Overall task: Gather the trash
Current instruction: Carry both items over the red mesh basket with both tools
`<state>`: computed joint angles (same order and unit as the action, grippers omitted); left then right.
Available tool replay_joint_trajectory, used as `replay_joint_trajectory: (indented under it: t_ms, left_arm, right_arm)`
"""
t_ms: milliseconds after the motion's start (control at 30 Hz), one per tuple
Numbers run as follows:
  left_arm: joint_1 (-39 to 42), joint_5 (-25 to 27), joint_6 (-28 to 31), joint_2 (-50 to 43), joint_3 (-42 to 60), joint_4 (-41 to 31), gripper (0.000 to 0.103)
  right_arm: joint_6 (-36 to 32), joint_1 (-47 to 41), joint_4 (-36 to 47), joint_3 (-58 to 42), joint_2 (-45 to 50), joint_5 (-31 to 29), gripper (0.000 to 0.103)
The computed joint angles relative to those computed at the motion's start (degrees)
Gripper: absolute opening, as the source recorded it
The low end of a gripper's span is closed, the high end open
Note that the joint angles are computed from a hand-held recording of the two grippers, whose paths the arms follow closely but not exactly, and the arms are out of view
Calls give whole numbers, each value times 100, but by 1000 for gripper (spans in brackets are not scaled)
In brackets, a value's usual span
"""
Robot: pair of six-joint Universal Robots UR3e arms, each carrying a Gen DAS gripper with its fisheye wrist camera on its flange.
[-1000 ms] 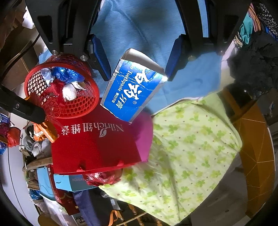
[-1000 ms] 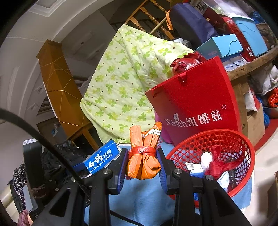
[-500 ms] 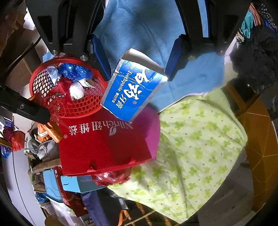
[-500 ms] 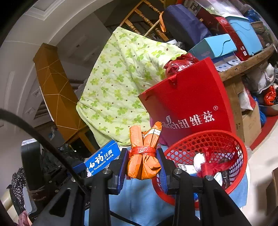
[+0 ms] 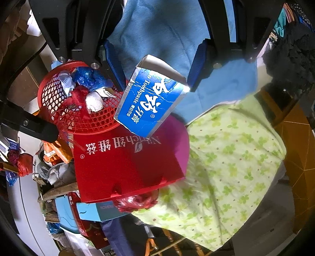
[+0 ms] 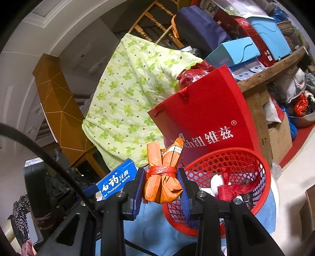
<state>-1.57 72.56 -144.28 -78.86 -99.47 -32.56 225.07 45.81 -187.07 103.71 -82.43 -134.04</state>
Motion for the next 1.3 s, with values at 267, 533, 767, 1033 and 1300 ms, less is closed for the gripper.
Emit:
replay_joint_trajectory:
  t_ms: [267, 533, 767, 1033, 1300]
  left_arm:
    - [-222, 99, 22, -85, 43, 28, 66]
    - [-389, 158, 1, -166, 118, 7, 66]
    - [-479, 169, 8, -214, 164, -50, 66]
    - [-639, 237, 10, -303, 191, -24, 66]
    - [-735, 208, 30, -422, 303, -171, 66]
  right_arm:
    - [109, -59, -107, 333, -236, -49, 35]
    - [208, -87, -160, 552, -389, -73, 35]
    - [333, -121, -182, 732, -508, -70, 35]
    - [533, -127, -186, 944, -640, -118, 35]
    - [636, -188, -210, 1132, -758, -105, 35]
